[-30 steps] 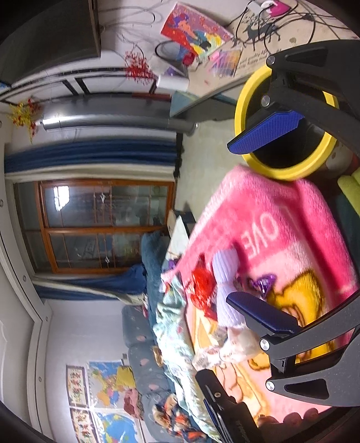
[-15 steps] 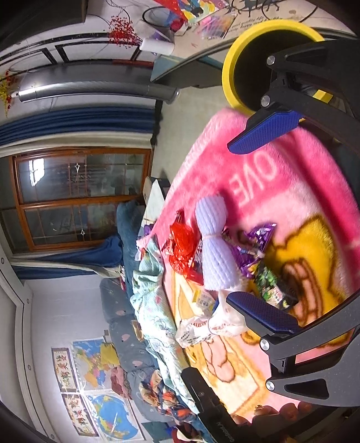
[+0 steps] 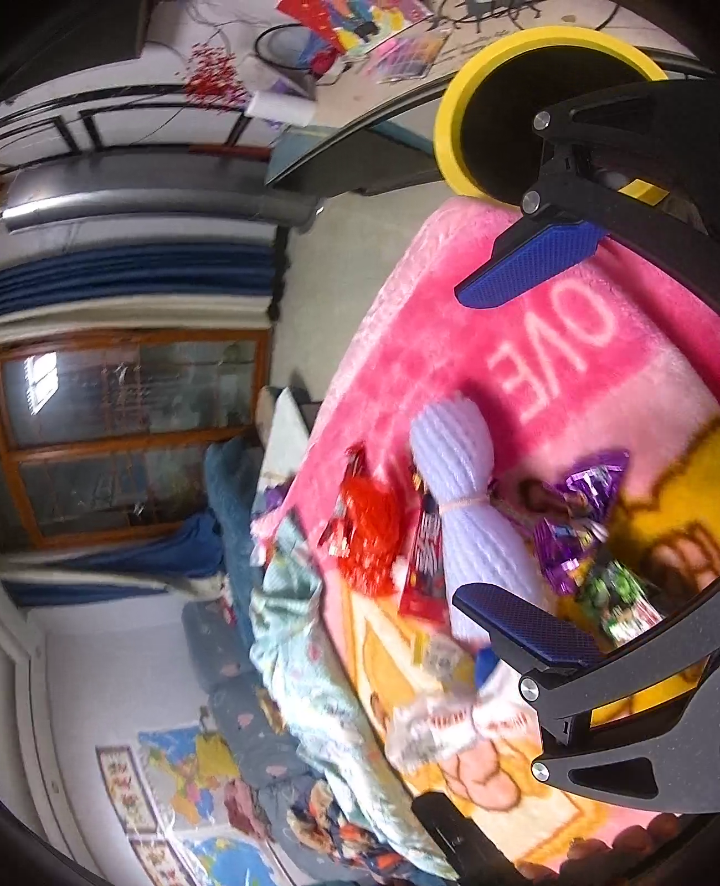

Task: Collect trash
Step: 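Grasp the white plastic bag with the left tool while the right tool grasps the lavender mesh sleeve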

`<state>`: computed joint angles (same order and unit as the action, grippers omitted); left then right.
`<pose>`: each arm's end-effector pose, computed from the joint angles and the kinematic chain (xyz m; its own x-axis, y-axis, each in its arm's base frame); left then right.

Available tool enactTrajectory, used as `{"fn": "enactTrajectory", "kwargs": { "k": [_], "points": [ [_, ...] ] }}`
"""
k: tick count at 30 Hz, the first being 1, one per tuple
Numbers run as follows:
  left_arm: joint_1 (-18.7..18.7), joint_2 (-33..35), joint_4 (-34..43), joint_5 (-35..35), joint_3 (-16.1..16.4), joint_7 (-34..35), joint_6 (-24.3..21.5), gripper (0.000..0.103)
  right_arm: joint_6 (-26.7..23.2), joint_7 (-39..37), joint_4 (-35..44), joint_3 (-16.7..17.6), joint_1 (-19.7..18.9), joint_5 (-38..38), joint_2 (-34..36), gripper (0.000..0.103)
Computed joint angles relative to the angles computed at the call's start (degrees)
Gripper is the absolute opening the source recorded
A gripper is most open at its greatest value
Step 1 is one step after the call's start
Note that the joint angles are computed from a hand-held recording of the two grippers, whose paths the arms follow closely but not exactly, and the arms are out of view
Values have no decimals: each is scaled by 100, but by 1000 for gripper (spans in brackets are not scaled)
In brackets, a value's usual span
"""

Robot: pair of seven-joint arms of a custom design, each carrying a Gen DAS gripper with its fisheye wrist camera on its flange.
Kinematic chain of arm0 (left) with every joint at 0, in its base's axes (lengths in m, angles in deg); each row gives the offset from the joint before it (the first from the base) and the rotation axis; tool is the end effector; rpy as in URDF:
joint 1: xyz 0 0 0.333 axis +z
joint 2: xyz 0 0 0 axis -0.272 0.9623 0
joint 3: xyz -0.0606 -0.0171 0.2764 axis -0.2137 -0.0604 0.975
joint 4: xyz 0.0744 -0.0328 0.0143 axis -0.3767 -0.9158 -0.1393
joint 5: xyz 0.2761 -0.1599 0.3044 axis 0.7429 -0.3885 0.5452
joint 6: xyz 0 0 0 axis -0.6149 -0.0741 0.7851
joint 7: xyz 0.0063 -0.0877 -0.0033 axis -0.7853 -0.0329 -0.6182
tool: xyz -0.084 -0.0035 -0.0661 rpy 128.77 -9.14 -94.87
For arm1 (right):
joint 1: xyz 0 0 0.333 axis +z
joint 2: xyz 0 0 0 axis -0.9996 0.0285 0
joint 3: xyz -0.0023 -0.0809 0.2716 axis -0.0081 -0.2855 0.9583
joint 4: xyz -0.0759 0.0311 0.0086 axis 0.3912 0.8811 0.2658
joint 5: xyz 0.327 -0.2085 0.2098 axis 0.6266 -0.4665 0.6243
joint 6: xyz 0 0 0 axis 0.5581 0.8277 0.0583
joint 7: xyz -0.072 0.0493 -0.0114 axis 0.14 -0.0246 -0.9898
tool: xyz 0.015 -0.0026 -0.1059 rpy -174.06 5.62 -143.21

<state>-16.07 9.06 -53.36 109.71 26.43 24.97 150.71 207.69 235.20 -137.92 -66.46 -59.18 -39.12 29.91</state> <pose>0.5964 -0.1783 0.5133 -0.0075 -0.9646 0.2637 -0.5218 -0.2211 -0.8239 0.6056 0.3845 0.5051 -0.0438 -0.9939 -0.1008 -0.5477 0.1083 -0.8296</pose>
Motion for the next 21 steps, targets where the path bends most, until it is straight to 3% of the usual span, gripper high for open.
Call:
{"fn": "enactTrajectory", "kwargs": {
  "k": [7,14,18,21],
  "points": [
    [-389,558,606,-1394,252,1191,-527,92,-201,-569,775,22,-124,1139,651,97],
    [-552,846,913,-2360,431,1754,-732,90,-472,-947,1565,-35,-162,2272,1257,93],
    [-584,961,1034,-2890,444,2076,-842,82,-480,-1239,1768,133,-417,3297,1462,80],
    [-568,1014,1082,-3368,397,2424,-912,72,-235,-1652,1698,362,-672,4153,1514,57]
  ]
}}
